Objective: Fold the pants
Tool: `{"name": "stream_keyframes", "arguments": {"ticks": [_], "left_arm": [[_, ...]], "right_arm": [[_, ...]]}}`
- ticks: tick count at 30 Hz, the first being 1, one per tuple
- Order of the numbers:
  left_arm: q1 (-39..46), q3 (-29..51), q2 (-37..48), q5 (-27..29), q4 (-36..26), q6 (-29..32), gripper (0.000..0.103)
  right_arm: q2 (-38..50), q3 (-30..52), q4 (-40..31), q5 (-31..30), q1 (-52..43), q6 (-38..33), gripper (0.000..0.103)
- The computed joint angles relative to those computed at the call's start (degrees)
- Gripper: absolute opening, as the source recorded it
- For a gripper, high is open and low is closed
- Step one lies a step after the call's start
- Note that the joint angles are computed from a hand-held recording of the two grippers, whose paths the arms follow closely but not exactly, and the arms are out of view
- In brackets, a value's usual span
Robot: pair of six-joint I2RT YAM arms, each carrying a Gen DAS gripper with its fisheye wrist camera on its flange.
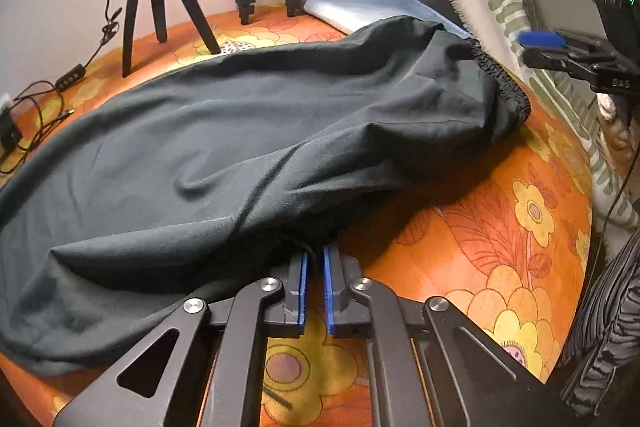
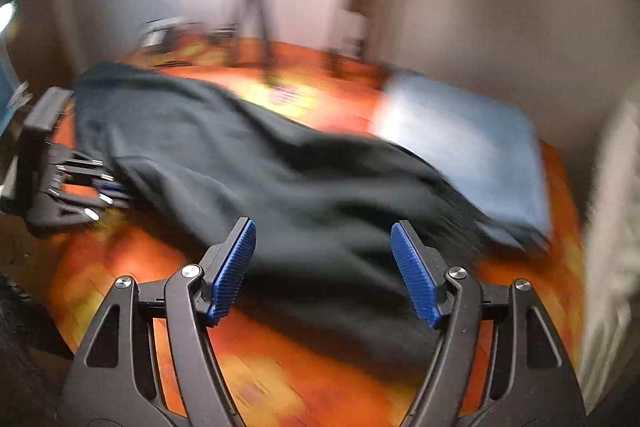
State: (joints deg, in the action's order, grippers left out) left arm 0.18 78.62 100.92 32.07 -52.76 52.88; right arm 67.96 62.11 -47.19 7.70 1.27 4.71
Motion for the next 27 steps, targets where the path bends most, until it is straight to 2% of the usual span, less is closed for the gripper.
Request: {"name": "stream_keyframes", "arguments": {"ticks": [3,6,10,15,17,18,19,20,22,24,27], "left_arm": [[1.20,1.72,-0.41,1.51,-3.57,2.32,0.004],[2.84,3.57,-0.77,2.63,-7.48,3.85,0.004],[4.96,5.95,-1.38,3.80,-13.43,5.84,0.002],[6.36,6.57,-2.14,3.33,-18.07,7.72,0.001],[6.46,5.75,-2.86,2.55,-18.25,8.47,0.001],[6.40,5.26,-3.18,2.26,-18.27,8.59,0.001],[6.38,5.24,-3.12,2.32,-18.72,8.47,0.001],[6.39,5.03,-3.35,2.34,-19.09,8.49,0.001],[6.81,4.91,-3.86,2.55,-20.81,9.93,0.001],[7.10,4.54,-4.57,2.46,-22.60,11.75,0.001],[7.12,2.77,-5.85,1.51,-23.79,14.35,0.001]], "right_arm": [[-7.93,-6.47,-3.64,-3.12,-9.77,0.36,0.079],[-10.54,-12.09,-3.55,-9.24,-18.11,-1.70,0.079],[-9.44,-16.96,0.99,-9.30,-17.23,-4.55,0.079],[-5.69,-18.40,5.99,-9.85,-15.88,-5.85,0.079],[-4.94,-18.76,7.59,-11.22,-15.88,-5.54,0.071],[-4.05,-18.65,8.28,-12.08,-15.45,-5.04,0.054],[-3.18,-18.31,8.52,-12.49,-14.93,-4.85,0.051],[-3.38,-18.02,8.61,-10.31,-13.11,-4.23,0.048],[-4.34,-16.77,7.05,-8.56,-11.27,-5.08,0.037],[-5.61,-13.65,3.22,-8.78,-11.61,-6.99,0.032],[-6.66,-7.37,-2.45,-12.50,-16.48,-9.23,0.030]]}}
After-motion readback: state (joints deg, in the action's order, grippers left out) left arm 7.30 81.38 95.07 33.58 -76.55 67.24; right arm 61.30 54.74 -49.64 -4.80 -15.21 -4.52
